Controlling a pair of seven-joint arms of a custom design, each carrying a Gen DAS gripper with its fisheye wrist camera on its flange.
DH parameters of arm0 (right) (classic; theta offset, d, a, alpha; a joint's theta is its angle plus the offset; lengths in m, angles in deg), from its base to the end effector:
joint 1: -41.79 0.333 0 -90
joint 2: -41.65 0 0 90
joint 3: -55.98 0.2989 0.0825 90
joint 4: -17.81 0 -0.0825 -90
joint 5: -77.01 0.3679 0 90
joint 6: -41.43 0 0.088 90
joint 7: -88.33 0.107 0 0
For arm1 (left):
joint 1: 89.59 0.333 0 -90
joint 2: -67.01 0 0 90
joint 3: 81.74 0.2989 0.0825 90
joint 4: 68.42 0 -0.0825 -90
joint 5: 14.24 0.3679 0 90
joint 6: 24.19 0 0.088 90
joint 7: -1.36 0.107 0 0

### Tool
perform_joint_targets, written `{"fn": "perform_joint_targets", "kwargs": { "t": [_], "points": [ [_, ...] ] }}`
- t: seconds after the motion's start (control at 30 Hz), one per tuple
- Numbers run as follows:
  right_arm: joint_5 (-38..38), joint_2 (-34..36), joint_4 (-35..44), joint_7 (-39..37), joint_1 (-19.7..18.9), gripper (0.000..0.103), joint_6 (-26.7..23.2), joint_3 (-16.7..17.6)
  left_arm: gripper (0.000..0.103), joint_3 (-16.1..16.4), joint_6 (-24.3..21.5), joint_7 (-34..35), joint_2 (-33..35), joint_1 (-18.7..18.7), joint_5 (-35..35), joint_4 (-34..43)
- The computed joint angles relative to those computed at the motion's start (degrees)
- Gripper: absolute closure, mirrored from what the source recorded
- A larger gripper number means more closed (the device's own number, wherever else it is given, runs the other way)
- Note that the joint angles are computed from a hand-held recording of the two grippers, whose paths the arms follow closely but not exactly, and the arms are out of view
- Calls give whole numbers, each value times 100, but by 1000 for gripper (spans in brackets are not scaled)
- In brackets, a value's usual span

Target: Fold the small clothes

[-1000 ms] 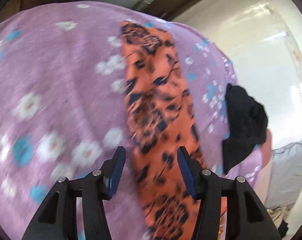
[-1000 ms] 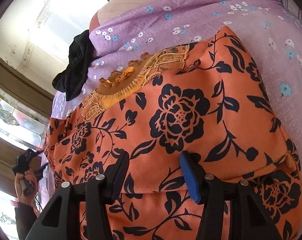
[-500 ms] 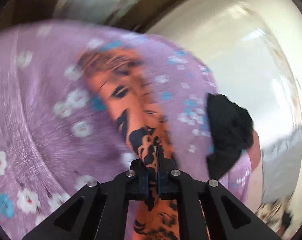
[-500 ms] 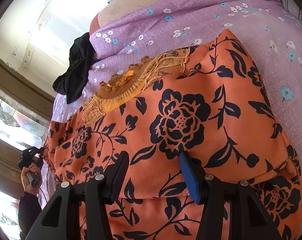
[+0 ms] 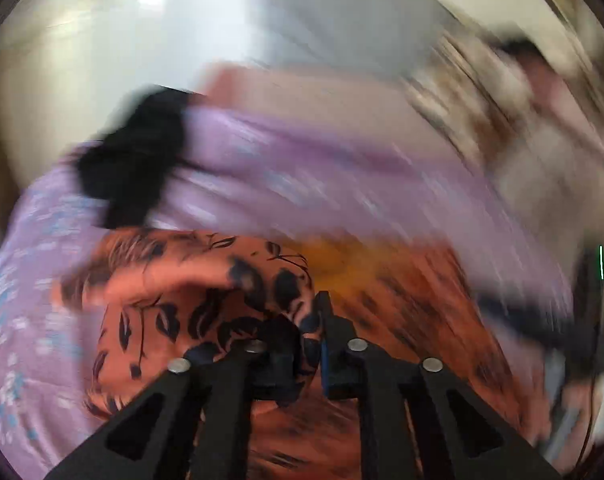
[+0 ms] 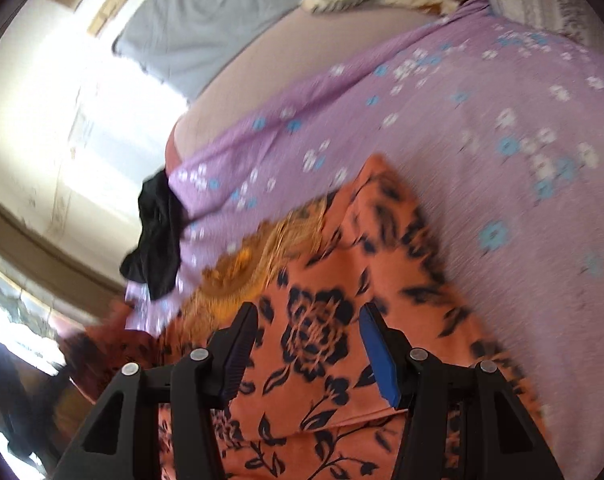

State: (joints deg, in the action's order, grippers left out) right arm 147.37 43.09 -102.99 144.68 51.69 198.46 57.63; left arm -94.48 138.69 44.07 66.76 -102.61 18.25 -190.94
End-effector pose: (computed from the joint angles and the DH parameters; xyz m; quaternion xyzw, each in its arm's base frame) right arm 0.5606 0.0767 0.4435 -0.5537 0.7031 0.0060 0.4461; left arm 0.4996 -0.2726 0.4746 -0.6193 0.6903 -0.3043 0.2176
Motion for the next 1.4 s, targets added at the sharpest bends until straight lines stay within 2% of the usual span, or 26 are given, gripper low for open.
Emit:
{"fn": "perform_joint_targets", "kwargs": {
  "t": [0.03,0.07,0.1,0.13,0.23,0.3,0.37,0.5,0.53,0.57,0.63,0.7,0.77,0.83,0.9,1.03,1.07,1.1,1.13,1.17,1.2,1.23,1.27,1.37,1.4],
  "points": [
    [90,-46,-29,-30,-19,46,73,-17,72,-118,-277,197,108,-120,-99,89],
    [166,-101,-67,-51,-39,45,123,-40,52,-196,-516,200,120,-230,-25,85],
    [220,-148,-97,-54,-54,40,160,-62,39,-225,-637,227,103,-297,13,35],
    [310,-194,-123,-89,-72,35,163,-90,38,-225,-676,281,40,-329,-6,-72],
    [493,-242,-112,-195,-117,34,-30,-163,37,-79,-377,294,-350,-224,-371,-599],
    [399,-242,-89,-214,-118,34,-169,-166,32,9,-67,78,-764,-115,-675,-1071],
    [287,-265,-99,-339,-77,34,-352,-129,30,115,204,-380,-1193,181,-818,-1529],
    [-295,-317,-119,-768,127,34,-505,20,29,-107,100,-1830,-1431,1150,-198,-1823],
    [-516,-318,-105,-838,194,34,-554,63,29,-43,-30,-1990,-1380,1208,-274,-1828],
    [-679,-301,-77,-858,247,34,-558,88,29,141,-192,-1886,-1272,1107,-645,-1803],
    [-1302,-227,16,-597,381,34,-363,190,29,401,-364,-1511,-983,922,-1312,-1676],
    [-2021,-83,219,-399,533,34,-161,295,29,422,-824,-1390,-647,913,-1522,-1382],
    [-3047,86,461,19,692,34,-46,378,29,442,-944,-1197,-411,890,-1705,-1233],
    [-4077,320,856,413,852,34,-293,430,28,392,-1101,-1268,-385,895,-1442,-1136],
    [-5240,710,1444,879,1071,34,-740,425,27,401,-1162,-1093,-326,864,-1556,-1055],
    [-7318,1525,2310,1711,1631,36,-1187,174,26,432,-1051,-870,-365,855,-1813,-1131],
    [-7693,1774,2550,2031,1770,37,-1324,56,26,435,-1053,-857,-282,867,-1776,-1056],
    [-7852,1954,2715,2263,1830,47,-1431,-12,26,445,-1044,-814,-284,877,-1772,-1066],
    [-7903,2155,2915,2458,1845,62,-1571,-59,26,442,-1016,-800,-267,878,-1759,-1079],
    [-7707,2288,3046,2482,1745,63,-1633,-3,26,441,-1004,-782,-261,878,-1766,-1089],
    [-7382,2276,2980,2412,1585,71,-1480,111,26,448,-997,-751,-272,881,-1800,-1096],
    [-7177,2206,2864,2395,1491,91,-1331,158,26,451,-984,-740,-260,886,-1817,-1093],
    [-7070,2111,2736,2412,1440,98,-1239,158,26,450,-990,-738,-259,887,-1822,-1089],
    [-6411,1597,2059,2281,1103,98,-639,258,26,441,-1030,-802,-259,898,-1725,-1068],
    [-5847,1345,1767,2111,852,98,-417,369,26,429,-1053,-841,-275,893,-1686,-1074]
  ]
}}
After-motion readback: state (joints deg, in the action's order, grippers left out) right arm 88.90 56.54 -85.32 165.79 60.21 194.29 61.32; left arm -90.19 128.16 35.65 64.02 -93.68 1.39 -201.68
